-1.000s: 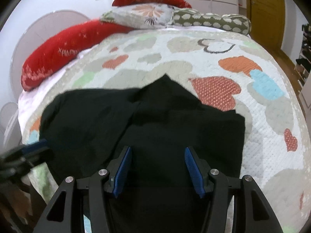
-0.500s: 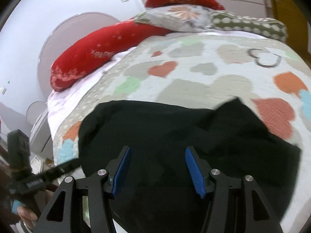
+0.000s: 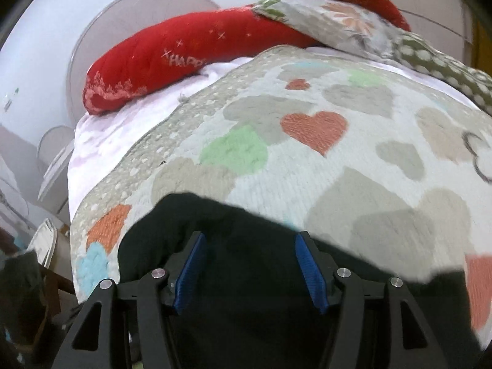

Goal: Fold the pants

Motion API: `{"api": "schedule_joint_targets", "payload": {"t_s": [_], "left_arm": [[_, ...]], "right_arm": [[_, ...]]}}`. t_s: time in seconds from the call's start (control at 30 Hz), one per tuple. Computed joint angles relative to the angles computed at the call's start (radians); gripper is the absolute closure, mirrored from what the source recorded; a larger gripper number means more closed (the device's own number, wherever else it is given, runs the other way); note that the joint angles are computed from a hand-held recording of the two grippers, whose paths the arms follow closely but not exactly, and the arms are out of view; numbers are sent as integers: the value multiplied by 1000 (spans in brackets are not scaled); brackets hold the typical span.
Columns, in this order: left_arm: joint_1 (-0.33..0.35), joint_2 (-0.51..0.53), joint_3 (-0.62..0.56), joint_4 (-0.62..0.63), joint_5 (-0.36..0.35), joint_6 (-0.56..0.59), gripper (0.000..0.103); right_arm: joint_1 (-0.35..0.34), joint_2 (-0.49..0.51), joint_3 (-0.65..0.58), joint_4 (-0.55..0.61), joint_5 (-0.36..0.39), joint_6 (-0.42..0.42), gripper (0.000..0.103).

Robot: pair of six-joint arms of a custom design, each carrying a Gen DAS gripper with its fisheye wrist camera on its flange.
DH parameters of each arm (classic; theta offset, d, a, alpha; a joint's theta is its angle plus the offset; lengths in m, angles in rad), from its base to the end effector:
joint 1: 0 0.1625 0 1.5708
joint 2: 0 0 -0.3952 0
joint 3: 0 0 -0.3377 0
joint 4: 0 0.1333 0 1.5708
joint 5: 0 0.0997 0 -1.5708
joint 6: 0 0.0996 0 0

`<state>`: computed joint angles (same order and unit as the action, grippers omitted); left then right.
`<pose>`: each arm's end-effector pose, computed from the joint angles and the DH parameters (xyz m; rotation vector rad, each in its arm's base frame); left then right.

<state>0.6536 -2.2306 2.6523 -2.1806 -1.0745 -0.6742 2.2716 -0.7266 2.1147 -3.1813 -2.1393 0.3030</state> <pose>-0.0332 -0.2530 0.2691 0.2771 2.8301 -0.7022 0.3656 -0.3098 0.0331 0.4433 -2.6410 0.6382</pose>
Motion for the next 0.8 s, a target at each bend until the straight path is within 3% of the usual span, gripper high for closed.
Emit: {"api": "schedule_joint_targets", "payload": {"t_s": [0.13, 0.2, 0.27, 0.33, 0.37, 0.4, 0.47, 0.53, 0.6, 0.67, 0.77, 0.8], "left_arm": [[19, 11, 8, -49, -13, 25, 15], [36, 21, 13, -88, -25, 42, 14], [57, 33, 18, -132, -38, 60, 14], [70, 35, 30, -181, -48, 80, 15], [67, 27, 39, -203, -44, 86, 23], [61, 20, 41, -203, -34, 85, 46], [64, 24, 22, -178, -30, 93, 69], [66, 22, 11, -201, -59, 121, 75], [-9, -30, 6, -160, -41, 119, 77], [-177, -132, 4, -33, 19, 66, 77], [-375, -219, -4, 112, 59, -10, 77], [-417, -227, -2, 126, 53, -19, 77]], "right_arm": [[-30, 43, -85, 56, 43, -85, 43], [-45, 70, -124, 89, 72, -120, 29], [-75, 99, -148, 114, 123, -130, 29], [-84, 126, -140, 56, 124, -126, 30], [-83, 136, -125, -3, 126, -139, 41], [-85, 135, -115, -25, 143, -144, 55], [-82, 117, -91, -55, 164, -126, 62], [-74, 93, -64, -95, 169, -118, 66], [-75, 45, -9, -175, 205, -87, 66], [-73, -11, 58, -269, 238, -53, 66], [-39, -86, 127, -326, 202, -12, 65], [-28, -112, 155, -345, 180, 8, 58]]}}
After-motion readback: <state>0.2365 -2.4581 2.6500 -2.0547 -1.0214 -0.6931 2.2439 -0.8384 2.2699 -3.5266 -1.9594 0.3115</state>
